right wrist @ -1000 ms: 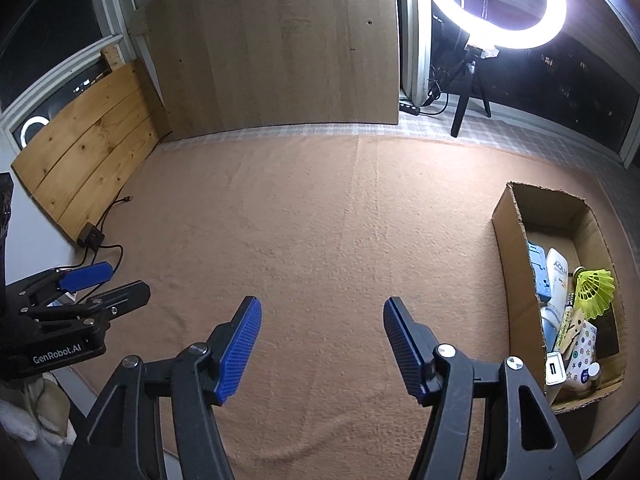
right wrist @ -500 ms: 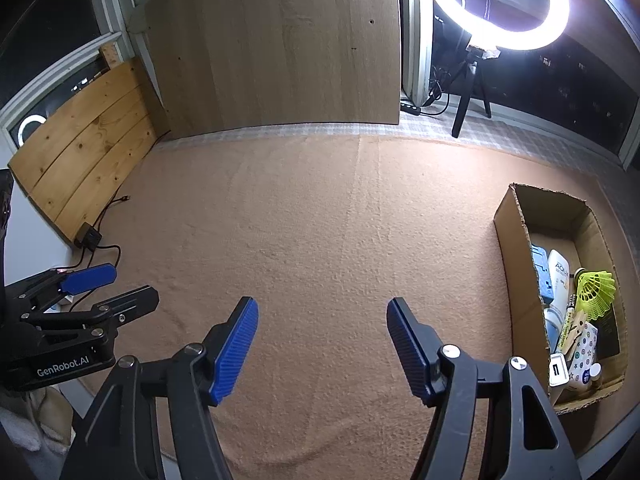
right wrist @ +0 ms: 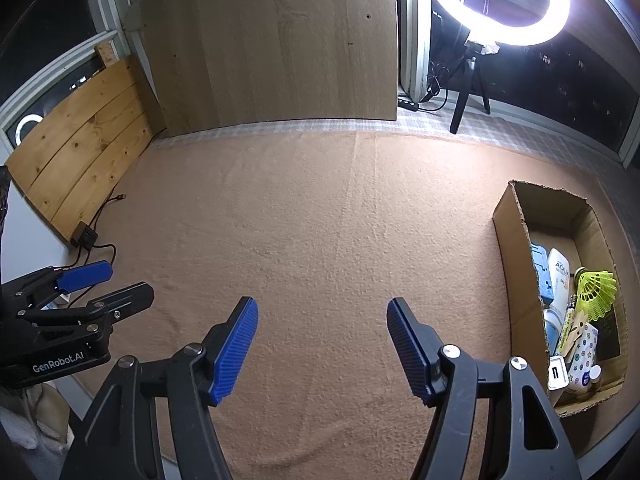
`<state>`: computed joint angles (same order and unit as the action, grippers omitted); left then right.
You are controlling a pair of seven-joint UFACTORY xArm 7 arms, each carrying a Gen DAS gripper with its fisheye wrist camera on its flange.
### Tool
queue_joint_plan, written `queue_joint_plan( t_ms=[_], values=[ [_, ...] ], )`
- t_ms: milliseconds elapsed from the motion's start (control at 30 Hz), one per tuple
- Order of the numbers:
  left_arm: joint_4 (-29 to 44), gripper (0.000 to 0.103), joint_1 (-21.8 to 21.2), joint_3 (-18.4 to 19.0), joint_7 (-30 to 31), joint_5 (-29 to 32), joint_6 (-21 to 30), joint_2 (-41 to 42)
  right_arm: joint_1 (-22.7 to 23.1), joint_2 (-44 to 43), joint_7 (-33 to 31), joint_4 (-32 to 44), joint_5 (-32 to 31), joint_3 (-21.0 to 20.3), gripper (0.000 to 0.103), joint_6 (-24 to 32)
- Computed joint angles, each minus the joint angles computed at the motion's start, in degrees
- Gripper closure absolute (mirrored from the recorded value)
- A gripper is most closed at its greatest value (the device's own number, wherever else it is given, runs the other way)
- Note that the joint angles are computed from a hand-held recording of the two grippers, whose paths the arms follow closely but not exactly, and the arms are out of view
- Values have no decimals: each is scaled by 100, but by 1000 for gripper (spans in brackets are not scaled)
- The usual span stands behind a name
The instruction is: Organize objects
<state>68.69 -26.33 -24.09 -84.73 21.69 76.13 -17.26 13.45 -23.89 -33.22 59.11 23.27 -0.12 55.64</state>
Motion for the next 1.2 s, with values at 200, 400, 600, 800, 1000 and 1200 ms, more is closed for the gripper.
queue_joint_plan(
  t_ms=[200,400,600,800,1000,1200],
  values=[
    [-6,29,-6,16,11,4,-7,11,-8,23,-21,26,20,-14,39,41],
    [1,29,-10,16,0,10,-4,17,-25,41,-30,48,22,-13,39,59],
    [19,29,-11,5,-21,15,5,35,-47,26,11,35,10,-5,39,78],
    [21,29,-26,15,-19,20,-2,48,-44,3,35,9,-8,4,39,56],
    [38,29,-34,15,-17,32,-7,80,-44,-1,28,6,-12,-10,39,54],
    [60,29,-56,16,-47,50,8,110,-61,34,9,27,-6,-28,39,46]
  ],
)
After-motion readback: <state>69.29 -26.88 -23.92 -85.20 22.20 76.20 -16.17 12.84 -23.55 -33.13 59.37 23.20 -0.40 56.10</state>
